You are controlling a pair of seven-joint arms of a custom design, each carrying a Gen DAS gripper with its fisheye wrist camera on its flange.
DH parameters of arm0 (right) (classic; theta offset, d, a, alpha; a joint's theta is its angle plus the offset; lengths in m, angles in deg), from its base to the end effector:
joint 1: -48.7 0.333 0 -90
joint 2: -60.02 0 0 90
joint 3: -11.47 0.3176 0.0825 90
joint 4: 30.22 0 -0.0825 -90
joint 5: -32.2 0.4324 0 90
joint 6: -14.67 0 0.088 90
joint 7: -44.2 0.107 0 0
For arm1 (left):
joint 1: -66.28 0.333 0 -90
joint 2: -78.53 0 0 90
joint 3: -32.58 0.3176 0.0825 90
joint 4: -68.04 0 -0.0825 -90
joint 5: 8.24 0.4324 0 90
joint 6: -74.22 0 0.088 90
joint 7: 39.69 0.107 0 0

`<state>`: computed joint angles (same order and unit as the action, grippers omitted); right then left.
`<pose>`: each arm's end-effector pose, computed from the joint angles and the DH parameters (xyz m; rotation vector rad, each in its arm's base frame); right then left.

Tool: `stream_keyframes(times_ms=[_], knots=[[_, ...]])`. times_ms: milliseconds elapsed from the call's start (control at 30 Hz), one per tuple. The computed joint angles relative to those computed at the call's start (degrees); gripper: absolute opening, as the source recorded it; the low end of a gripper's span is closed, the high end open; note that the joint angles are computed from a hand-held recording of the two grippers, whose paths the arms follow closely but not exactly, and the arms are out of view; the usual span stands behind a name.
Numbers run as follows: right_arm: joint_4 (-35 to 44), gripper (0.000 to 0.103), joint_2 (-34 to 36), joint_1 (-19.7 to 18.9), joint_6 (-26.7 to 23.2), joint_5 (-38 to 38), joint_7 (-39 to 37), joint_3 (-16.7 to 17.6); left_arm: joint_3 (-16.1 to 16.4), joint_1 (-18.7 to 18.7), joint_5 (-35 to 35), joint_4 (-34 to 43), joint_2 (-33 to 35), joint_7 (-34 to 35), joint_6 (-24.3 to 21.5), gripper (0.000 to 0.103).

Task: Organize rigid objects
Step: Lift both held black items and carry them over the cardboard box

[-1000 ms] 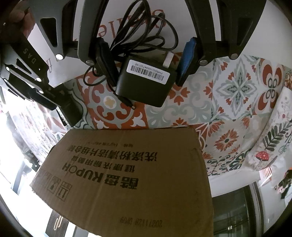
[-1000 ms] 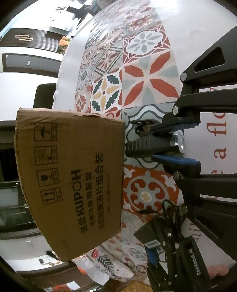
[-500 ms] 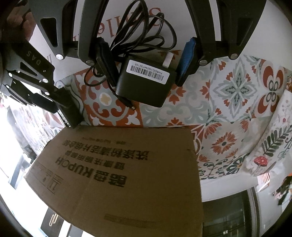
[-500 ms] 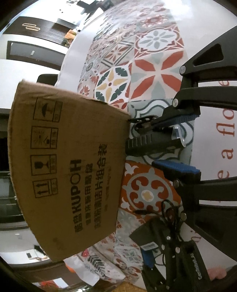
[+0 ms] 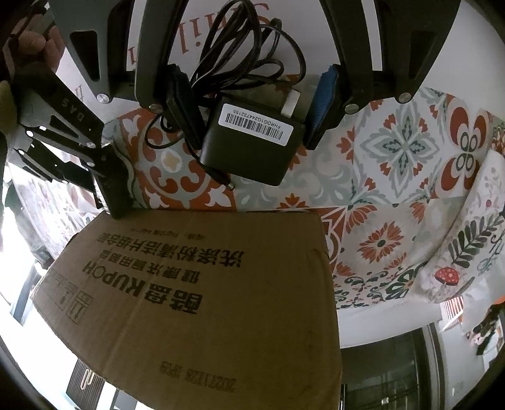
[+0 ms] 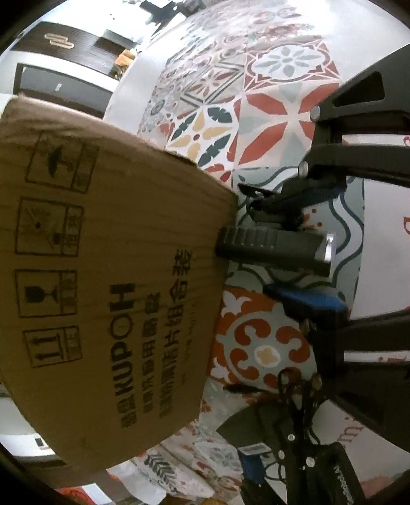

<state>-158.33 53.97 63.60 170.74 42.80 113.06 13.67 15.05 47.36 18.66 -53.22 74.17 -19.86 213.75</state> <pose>0.5670 0.1677 0.4579 -2.2605 1.3073 -0.4737 0.4850 -0.3600 0.4671 -2.1962 1.6464 -0.6082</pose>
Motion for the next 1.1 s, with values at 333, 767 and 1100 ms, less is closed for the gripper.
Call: stream_keyframes(times_ms=[333,767,1100], knots=[[-2.9,0.035,-3.0,0.8,1.2,5.1,-3.4,-1.1,-0.5,-0.6,1.6,0.8,-0.2,-1.3,-1.6,0.061],[-6.5,0.035,-10.5,2.5,1.2,12.0,-9.3,-4.0,-2.6,-1.4,7.2,1.3,-3.8,-4.6,-5.2,0.06],[-7.5,0.035,-15.0,4.5,1.9,14.6,-10.4,-5.1,-4.2,-1.4,9.9,2.7,-6.7,-6.2,-8.0,0.06]])
